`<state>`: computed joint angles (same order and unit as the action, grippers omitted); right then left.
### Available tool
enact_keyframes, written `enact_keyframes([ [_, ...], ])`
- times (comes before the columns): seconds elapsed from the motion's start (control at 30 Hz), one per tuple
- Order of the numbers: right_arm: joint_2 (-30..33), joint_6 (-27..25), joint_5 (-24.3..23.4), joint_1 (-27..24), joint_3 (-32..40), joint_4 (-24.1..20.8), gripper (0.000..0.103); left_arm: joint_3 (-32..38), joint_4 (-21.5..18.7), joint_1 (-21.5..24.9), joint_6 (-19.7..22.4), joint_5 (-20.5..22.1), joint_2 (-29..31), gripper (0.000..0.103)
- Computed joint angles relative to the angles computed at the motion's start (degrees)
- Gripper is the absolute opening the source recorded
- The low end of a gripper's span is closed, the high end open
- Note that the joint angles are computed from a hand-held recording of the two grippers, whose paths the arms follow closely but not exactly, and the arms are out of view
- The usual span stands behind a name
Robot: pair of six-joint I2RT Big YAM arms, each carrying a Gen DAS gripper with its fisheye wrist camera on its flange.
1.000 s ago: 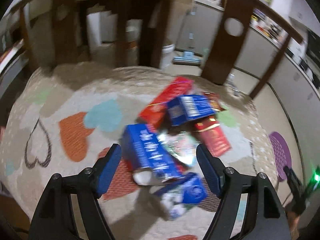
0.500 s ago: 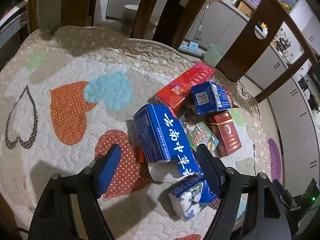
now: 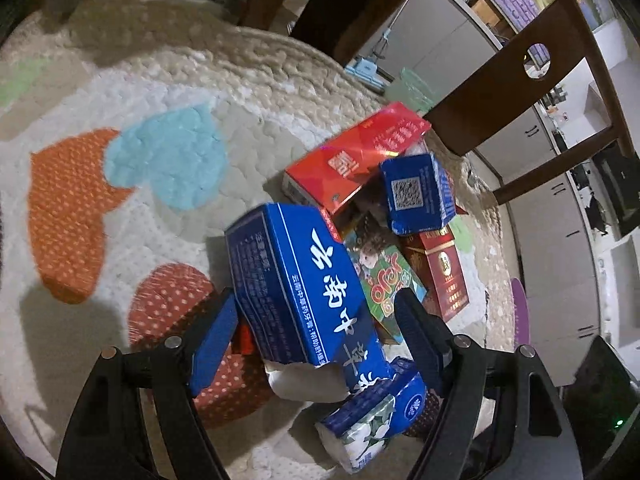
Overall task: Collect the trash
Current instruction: 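Grasp the blue-white box with the left tool while the right tool grasps the Vinda tissue pack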
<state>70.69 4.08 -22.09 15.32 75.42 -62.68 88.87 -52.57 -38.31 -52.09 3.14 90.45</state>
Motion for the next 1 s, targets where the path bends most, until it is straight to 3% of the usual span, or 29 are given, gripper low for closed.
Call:
enact_keyframes([
  [0.2, 4.29, 3.1, -0.08, 4.22, 1.2, 0.52, 0.083, -1.05, 0.56, -0.02, 1.22, 0.69, -1.02, 0.077],
  [0.27, 4.52, 3.38, 0.71, 5.89, 1.12, 0.84, 0.085, -0.92, 0.07, -0.3, 2.17, 0.22, -1.25, 0.069],
  [0.33, 4.4, 3.01, 2.04, 7.36, 1.02, 0.92, 0.086, 0.01, -1.84, -0.78, 3.54, -1.31, -0.89, 0.048],
  [0.43, 4.05, 2.78, 4.9, 9.59, 0.69, 1.28, 0.085, -0.95, -0.9, -1.37, 3.99, -3.41, -2.04, 0.045],
  [0.47, 3.83, 2.86, 6.1, 10.14, 0.6, 1.26, 0.083, -1.13, -0.71, -1.47, 3.87, -3.98, -2.22, 0.044],
  [0.5, 3.96, 3.27, 6.76, 10.69, 0.63, 1.53, 0.074, -1.34, -0.55, -1.59, 3.62, -4.41, -2.63, 0.04],
  [0.63, 2.01, 3.65, 6.66, 10.1, -0.16, 0.79, 0.07, -1.74, -0.77, -2.26, 2.9, -6.67, -4.53, 0.032],
  [0.83, -2.68, 2.83, 5.38, 7.18, -3.05, 0.66, 0.069, -0.06, -3.01, -4.07, 3.79, -12.2, -5.37, 0.032],
  [1.0, -6.46, 2.97, 6.38, 5.55, -5.37, 1.23, 0.069, 1.06, -4.86, -5.59, 4.26, -13.95, -5.84, 0.032],
])
